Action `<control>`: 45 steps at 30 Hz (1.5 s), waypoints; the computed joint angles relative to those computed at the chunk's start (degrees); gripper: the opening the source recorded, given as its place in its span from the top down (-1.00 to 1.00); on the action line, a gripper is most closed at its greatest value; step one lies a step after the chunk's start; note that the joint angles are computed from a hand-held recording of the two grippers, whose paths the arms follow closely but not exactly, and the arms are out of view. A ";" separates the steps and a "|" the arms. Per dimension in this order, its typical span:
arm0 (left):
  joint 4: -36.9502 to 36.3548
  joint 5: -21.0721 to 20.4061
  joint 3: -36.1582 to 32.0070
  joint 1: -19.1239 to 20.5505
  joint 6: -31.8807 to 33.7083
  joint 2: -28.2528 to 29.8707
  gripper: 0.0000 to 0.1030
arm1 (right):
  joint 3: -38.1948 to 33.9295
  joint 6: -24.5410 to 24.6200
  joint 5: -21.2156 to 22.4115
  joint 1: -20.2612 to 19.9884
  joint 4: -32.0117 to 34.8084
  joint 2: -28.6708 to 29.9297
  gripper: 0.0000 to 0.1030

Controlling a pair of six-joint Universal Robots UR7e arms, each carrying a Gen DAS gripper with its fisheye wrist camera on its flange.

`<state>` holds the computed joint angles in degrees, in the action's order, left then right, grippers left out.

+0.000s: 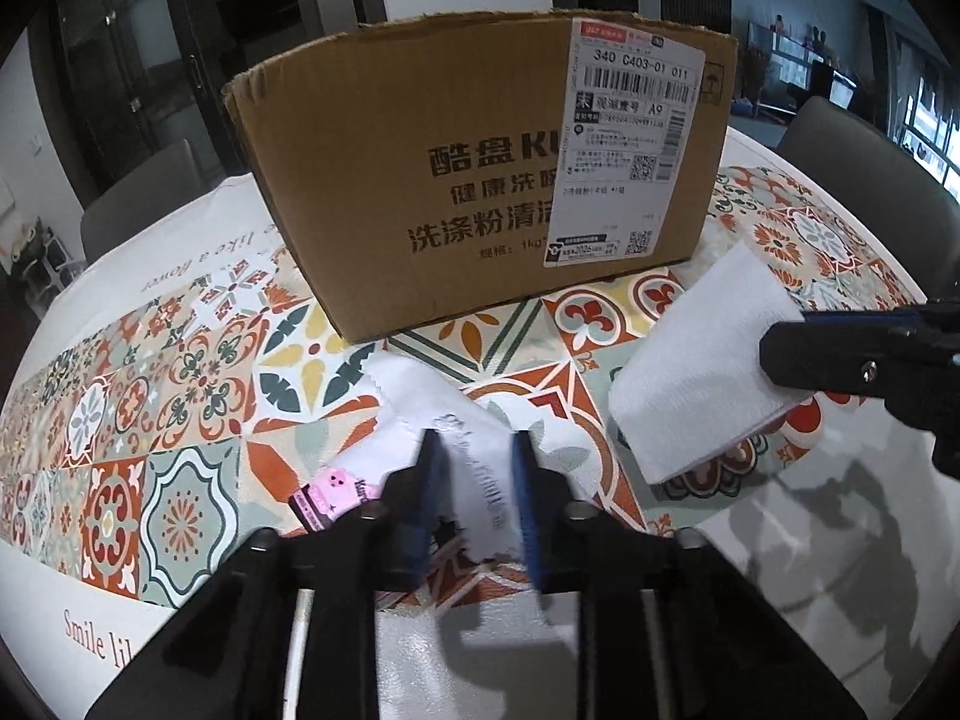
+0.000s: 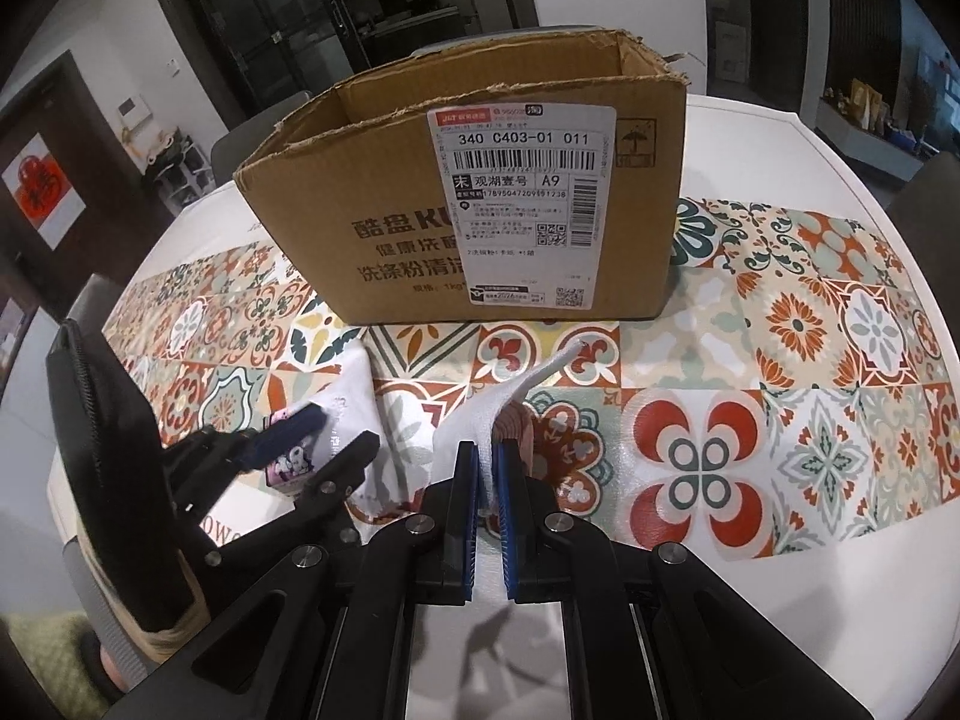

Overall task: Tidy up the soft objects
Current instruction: 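Grasp the white printed cloth with the left tool while the right tool holds the towel, then lift the white cloth and towel and carry them over the box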

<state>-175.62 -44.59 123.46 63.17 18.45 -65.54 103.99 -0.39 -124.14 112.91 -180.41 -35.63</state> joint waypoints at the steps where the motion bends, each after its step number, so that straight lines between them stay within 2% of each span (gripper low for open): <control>1: 0.68 -0.48 -0.15 0.16 -0.48 -0.27 0.80 | -0.02 -0.03 0.21 -0.02 0.18 0.01 0.84; 7: 3.04 -3.14 -0.14 0.32 -2.68 -2.18 0.96 | -0.17 0.14 1.11 0.06 0.48 -0.03 0.84; 16: 3.42 -5.15 0.66 -0.23 -3.32 -4.66 0.92 | 0.38 0.23 1.62 0.81 -0.83 -0.78 0.84; 18: 3.79 -5.21 0.54 -0.01 -2.84 -4.37 0.73 | 0.38 0.03 1.43 0.94 -0.97 -0.68 0.84; 20: 1.66 -3.67 0.96 -0.27 -1.18 -3.52 0.13 | 0.48 0.25 1.40 0.94 -0.83 -0.60 0.84; 21: -0.27 -2.54 1.31 -0.54 -0.11 -2.93 0.08 | 0.55 0.28 1.30 0.96 -0.84 -0.55 0.84; 28: -2.64 -0.56 0.48 -0.05 3.15 -0.19 -0.02 | 0.24 0.76 0.72 0.34 -0.12 0.08 0.85; 33: -2.77 0.32 -0.09 0.57 2.56 1.06 -0.02 | -0.38 0.91 0.82 -0.24 0.44 0.60 0.85; 34: -3.13 0.44 -0.05 0.64 2.60 1.17 0.07 | -0.55 0.88 0.86 -0.30 0.49 0.73 0.85; 35: -3.92 0.70 0.09 0.64 2.93 1.36 0.25 | -0.74 0.80 0.82 -0.32 0.53 0.88 0.85; 36: -4.49 0.64 0.17 0.66 3.37 1.38 0.31 | -0.83 0.73 0.79 -0.32 0.56 0.96 0.85; 40: -2.99 -0.64 -0.06 0.82 2.97 0.66 0.76 | -1.03 0.69 1.39 -0.36 0.78 1.10 0.85; 43: -1.74 -1.12 -0.17 0.75 1.81 -0.03 0.91 | -1.09 0.58 1.43 -0.23 0.72 1.07 0.84; 45: -1.37 -1.52 -0.02 0.50 1.19 -0.72 0.91 | -1.11 0.54 1.35 -0.12 0.65 0.98 0.84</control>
